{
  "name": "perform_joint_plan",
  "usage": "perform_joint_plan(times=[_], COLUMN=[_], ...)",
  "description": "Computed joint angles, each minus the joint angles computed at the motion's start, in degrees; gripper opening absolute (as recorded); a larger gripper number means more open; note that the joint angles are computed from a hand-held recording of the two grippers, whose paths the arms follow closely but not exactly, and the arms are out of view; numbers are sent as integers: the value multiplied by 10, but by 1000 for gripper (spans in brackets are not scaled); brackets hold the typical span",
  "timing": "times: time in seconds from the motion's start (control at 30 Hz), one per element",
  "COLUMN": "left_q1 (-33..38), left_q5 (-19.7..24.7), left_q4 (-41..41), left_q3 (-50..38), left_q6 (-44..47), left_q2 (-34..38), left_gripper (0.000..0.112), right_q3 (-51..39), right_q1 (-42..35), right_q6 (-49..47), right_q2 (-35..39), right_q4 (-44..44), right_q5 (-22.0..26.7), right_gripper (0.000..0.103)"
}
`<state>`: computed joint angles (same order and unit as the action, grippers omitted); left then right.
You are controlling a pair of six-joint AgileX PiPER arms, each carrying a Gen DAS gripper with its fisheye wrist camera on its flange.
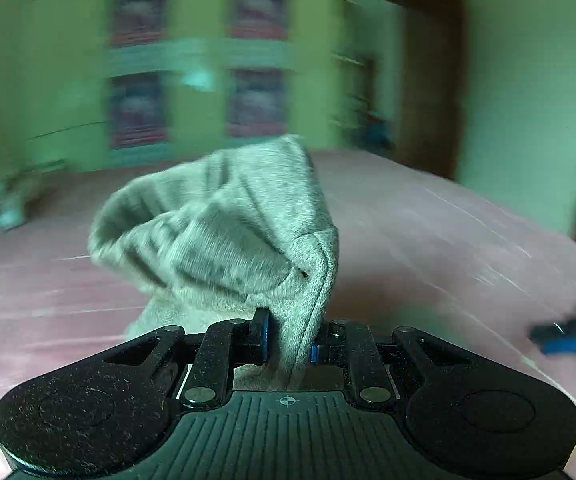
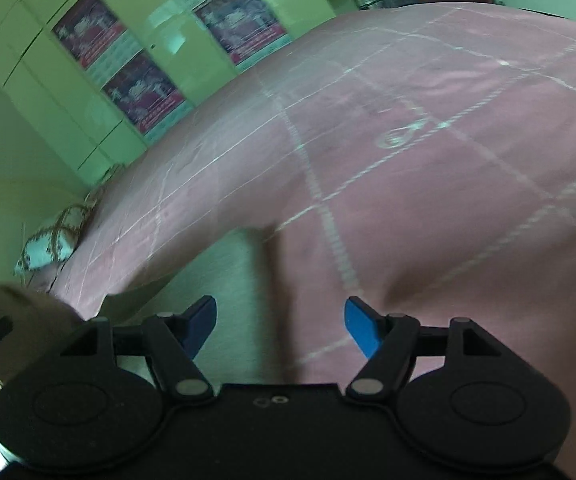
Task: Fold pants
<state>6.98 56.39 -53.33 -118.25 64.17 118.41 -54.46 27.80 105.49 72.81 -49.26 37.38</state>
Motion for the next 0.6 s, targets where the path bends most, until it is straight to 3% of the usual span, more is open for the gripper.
perform_joint_plan(times=[0.1, 0.17, 0.3, 0.43, 0.5, 0.6], left_q1=[-78, -101, -58, 26, 79, 130], left_q5=[-17, -61, -76, -69, -37, -34], left_q4=[61, 64, -2, -34, -41, -38], left_q3=[85, 180, 279, 306, 285, 289], left_q6=[-37, -19, 35, 64, 70, 87], left_q2=[-31, -76, -136, -162, -143, -137], left_gripper=[43, 44, 44, 44, 44, 44], right_q3=[47, 65, 94, 112, 99, 59], right_q1=[-15, -35, -42, -55, -61, -57], right_q6=[18, 0, -10, 29, 39, 96], right_q2=[-51, -78, -121, -112, -79, -16], right_q4=[7, 30, 24, -2, -12, -47], right_q5=[7, 5, 3, -116, -182, -238], right_gripper=[64, 64, 66, 63, 61, 61])
